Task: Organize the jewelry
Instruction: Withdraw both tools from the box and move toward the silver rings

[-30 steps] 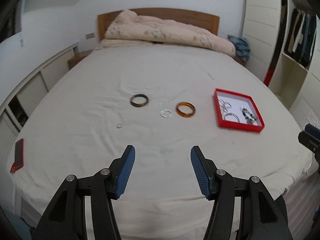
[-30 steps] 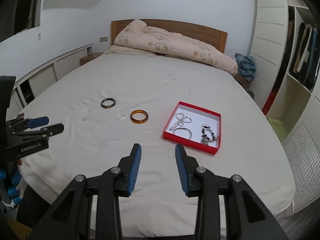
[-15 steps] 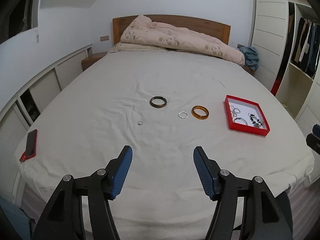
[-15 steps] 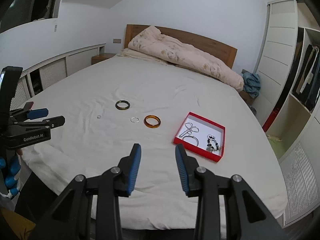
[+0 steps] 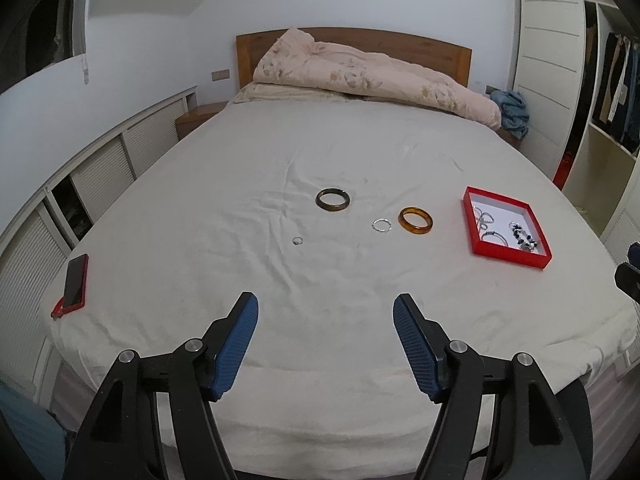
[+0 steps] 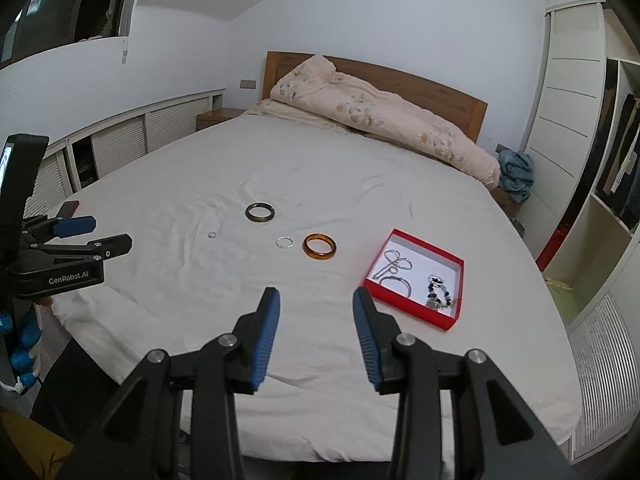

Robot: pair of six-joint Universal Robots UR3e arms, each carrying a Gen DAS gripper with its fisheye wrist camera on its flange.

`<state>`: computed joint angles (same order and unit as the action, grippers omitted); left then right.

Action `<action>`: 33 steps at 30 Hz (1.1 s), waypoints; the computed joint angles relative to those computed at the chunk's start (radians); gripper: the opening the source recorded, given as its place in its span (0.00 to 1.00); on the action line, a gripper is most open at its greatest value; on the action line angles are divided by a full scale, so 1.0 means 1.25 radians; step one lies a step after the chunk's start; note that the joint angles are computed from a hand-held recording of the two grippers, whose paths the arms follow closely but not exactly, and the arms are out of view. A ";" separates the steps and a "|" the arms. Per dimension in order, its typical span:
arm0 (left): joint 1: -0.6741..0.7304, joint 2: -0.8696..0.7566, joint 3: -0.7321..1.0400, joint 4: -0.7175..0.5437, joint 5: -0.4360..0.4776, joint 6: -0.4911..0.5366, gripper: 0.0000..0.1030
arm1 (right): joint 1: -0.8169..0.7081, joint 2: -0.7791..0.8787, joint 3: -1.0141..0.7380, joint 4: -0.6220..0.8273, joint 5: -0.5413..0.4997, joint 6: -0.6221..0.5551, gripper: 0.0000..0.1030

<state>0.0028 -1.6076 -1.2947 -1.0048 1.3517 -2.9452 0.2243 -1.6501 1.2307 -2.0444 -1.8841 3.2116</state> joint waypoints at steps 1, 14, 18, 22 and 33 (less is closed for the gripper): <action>-0.002 -0.002 -0.001 0.004 0.005 -0.001 0.67 | -0.006 0.000 0.003 -0.002 0.008 -0.001 0.38; -0.003 -0.020 -0.020 0.040 0.032 -0.007 0.67 | -0.019 0.032 0.009 -0.009 0.040 0.002 0.38; -0.001 -0.036 -0.012 0.030 0.028 0.000 0.68 | -0.015 0.055 -0.010 0.002 0.038 0.008 0.38; -0.004 -0.057 -0.008 0.037 0.029 0.002 0.69 | -0.013 0.084 -0.030 0.013 0.038 0.008 0.38; -0.004 -0.146 0.028 0.018 0.044 -0.003 0.69 | -0.044 0.156 -0.063 0.040 0.078 0.000 0.38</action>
<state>-0.0020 -1.7897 -1.2595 -0.9821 1.4064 -2.9485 0.1695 -1.4555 1.1519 -1.9950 -1.7861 3.2113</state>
